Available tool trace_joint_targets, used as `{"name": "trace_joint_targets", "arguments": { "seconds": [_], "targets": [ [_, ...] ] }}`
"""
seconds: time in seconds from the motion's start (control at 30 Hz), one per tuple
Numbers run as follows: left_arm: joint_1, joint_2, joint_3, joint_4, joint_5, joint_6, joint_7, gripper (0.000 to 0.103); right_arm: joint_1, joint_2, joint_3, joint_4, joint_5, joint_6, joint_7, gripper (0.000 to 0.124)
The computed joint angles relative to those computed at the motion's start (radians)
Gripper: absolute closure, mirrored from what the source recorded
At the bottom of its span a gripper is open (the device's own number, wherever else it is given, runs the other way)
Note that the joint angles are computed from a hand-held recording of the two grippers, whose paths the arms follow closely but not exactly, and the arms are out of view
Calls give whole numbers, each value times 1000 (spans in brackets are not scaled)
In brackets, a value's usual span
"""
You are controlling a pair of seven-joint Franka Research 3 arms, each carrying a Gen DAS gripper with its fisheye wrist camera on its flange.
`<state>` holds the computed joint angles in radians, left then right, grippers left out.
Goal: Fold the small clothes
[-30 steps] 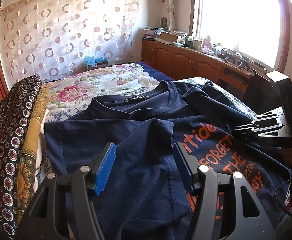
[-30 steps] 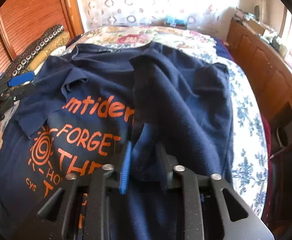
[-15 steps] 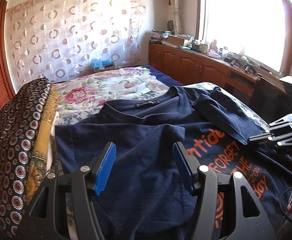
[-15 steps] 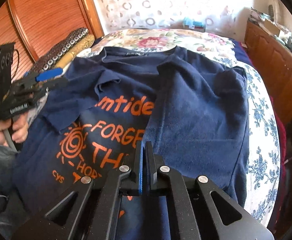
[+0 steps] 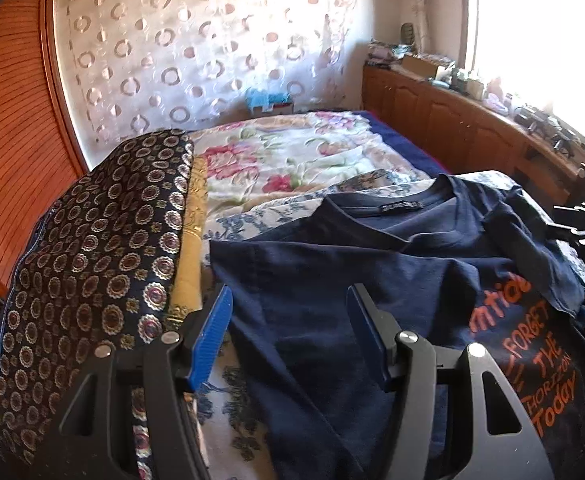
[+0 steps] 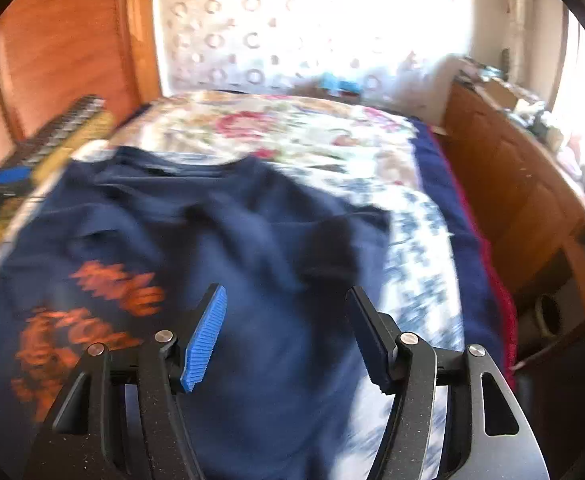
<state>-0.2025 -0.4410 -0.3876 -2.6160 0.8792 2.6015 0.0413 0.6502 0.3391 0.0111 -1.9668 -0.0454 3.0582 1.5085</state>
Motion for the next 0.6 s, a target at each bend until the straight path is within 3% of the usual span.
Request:
{"name": "trace_joint_targets", "arguments": {
  "seconds": [0.07,0.17,0.27,0.47,0.6],
  "targets": [
    [3,18,15,11,-16,0,15,45,4,36,-24,40,-6,-3,13,60],
    [11,58,25,38,-30,-3,29,49,-58,86,25,99,45,-28,-23,60],
    [14,107,30,77,-37,-39,46,53,-66,130,21,149,66,-74,-32,58],
    [-2,208,63,151,-77,-149,88,53,-148,137,110,159,160,-81,-127,51],
    [-16,255,82,176,-92,-188,105,52,-85,132,43,154,127,-81,-100,50]
  ]
}}
